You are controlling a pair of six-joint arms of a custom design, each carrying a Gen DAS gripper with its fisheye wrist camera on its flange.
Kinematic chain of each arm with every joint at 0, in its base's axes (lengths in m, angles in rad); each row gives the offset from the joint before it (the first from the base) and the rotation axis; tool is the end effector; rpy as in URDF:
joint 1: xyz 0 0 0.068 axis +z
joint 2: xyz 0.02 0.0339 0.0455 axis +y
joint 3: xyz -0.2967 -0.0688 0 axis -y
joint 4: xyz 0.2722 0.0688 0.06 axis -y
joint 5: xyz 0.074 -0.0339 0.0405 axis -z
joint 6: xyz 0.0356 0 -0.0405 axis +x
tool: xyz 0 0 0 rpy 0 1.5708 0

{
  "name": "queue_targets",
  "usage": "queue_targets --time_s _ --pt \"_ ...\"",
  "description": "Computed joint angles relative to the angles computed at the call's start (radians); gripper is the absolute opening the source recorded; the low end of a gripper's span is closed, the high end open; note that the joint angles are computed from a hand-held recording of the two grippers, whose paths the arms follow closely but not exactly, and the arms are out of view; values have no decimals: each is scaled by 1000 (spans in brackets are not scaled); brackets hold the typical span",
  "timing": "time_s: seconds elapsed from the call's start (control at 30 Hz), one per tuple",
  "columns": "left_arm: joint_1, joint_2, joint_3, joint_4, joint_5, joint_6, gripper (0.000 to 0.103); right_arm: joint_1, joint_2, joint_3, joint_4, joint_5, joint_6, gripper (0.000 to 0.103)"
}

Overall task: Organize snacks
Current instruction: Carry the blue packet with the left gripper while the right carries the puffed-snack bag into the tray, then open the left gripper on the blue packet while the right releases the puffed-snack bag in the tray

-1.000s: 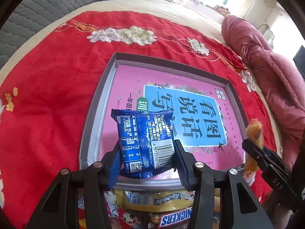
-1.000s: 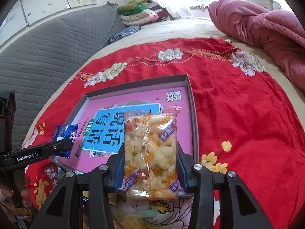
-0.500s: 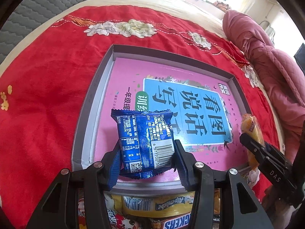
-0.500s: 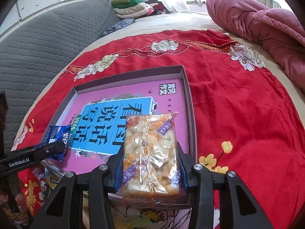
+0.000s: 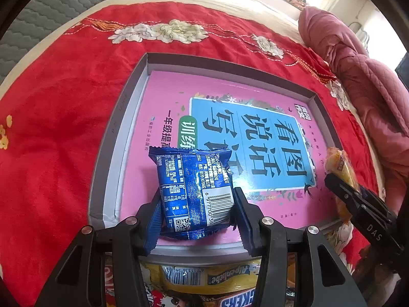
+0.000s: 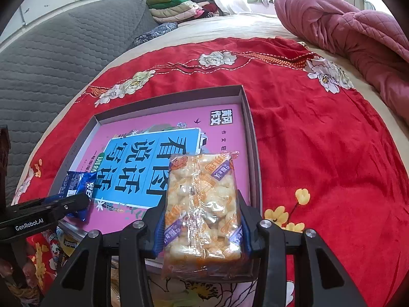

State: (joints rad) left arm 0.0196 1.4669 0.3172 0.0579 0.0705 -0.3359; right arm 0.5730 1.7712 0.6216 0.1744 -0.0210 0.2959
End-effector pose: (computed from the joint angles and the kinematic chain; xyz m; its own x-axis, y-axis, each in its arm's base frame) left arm 0.2057 0.0015 0.0875 -0.8420 -0.3454 -0.4145 -0.2803 0.9365 -0.2109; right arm 0.2572 0.1668 0.0897 -0.8263 -0.1862 -0.5315 -0.3251 0.9283 0.1802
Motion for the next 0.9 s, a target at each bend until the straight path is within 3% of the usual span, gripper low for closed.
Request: queue_targets --time_s 0.47,0.9 --pt "31 -56 -1 -34 33 12 59 1 -19 -7 3 -1 3 47" --pt "93 -204 0 -146 77 32 65 -5 -56 -19 12 -9 7 47"
